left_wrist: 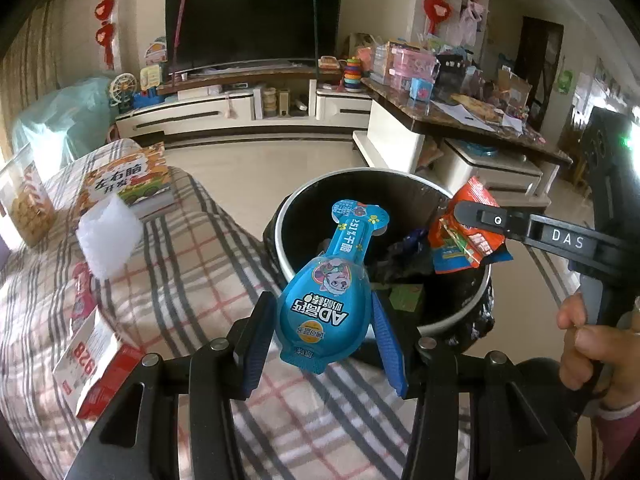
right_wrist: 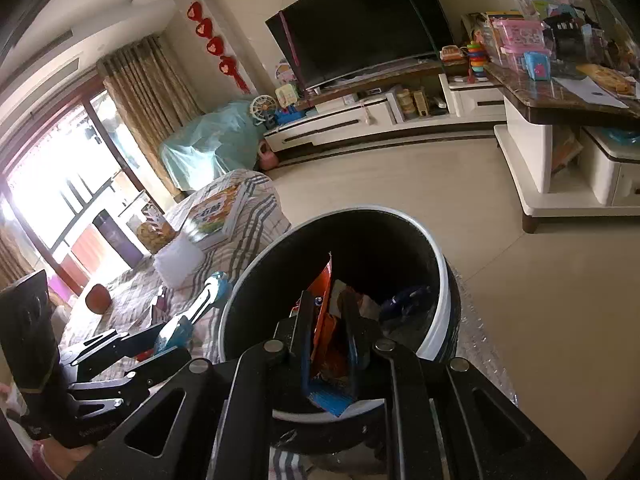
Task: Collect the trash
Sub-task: 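Carry the bottle with the left tool while the right tool carries the orange bag over the bin, then open the left tool to drop the bottle while the right tool drops the orange bag, then move both open tools back over the table toward the milk carton and mesh sleeve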
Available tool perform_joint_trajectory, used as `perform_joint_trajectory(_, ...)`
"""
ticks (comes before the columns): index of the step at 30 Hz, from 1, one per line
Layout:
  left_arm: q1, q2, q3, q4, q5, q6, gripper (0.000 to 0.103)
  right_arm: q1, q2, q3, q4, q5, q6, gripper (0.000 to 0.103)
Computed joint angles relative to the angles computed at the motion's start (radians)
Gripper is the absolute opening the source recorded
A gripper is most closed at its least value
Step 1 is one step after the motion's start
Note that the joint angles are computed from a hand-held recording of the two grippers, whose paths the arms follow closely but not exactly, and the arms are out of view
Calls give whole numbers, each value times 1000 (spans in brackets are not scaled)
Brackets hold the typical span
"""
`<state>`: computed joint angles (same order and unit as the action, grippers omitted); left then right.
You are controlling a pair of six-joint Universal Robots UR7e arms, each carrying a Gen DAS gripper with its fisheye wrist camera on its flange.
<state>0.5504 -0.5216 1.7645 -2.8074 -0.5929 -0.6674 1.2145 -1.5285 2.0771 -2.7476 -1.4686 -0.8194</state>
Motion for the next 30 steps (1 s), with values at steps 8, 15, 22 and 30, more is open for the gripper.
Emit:
perform_joint_trajectory(8,21,37,-76,42,-11,29,47,7,36,-41,5,-19,4,13)
perform_joint_trajectory(15,33,56,-114,38,-21,54,51,12,56,-58,1,-33,11,18)
perform_joint_trajectory(22,23,60,-102,29,-3,36,64,6,51,-55,-10,-14,31,44)
perform_joint_trajectory(30,-7,10,18,4,9,-92,69,-8,15,-21,-8,36,39,71)
